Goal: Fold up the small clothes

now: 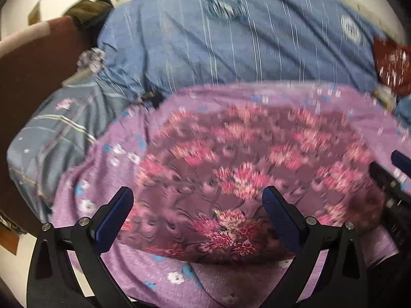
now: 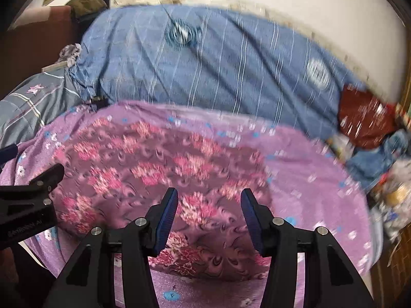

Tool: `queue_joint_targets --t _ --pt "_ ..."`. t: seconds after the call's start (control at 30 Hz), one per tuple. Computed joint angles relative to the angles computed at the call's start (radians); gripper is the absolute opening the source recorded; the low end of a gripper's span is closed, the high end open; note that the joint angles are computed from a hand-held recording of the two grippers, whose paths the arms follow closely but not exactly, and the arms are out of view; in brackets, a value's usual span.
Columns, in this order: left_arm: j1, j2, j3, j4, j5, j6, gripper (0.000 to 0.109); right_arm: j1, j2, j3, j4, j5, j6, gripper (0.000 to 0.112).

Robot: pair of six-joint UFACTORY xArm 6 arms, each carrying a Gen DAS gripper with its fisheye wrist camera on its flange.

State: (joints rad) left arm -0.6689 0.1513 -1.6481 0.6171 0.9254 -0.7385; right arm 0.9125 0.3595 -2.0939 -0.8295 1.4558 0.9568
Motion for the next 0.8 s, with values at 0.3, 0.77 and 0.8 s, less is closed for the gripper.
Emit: queue_joint_targets --t 0.3,0.77,0.8 --pt "-0.008 0.113 -0.072 -0.118 0.127 0.124 0.101 -0.152 -0.192 0.384 0.283 -0.178 0.13 0.041" --pt "-0.06 0.182 -0.263 -0.217 0.051 0.261 0.101 -0.427 -0.635 0.933 0.55 -0.815 0.26 0.06" --pt "-0.062 0.211 -0.306 -0.242 0.073 0.266 0.101 -0.46 -0.655 0.994 0.655 -0.919 0.219 0.06"
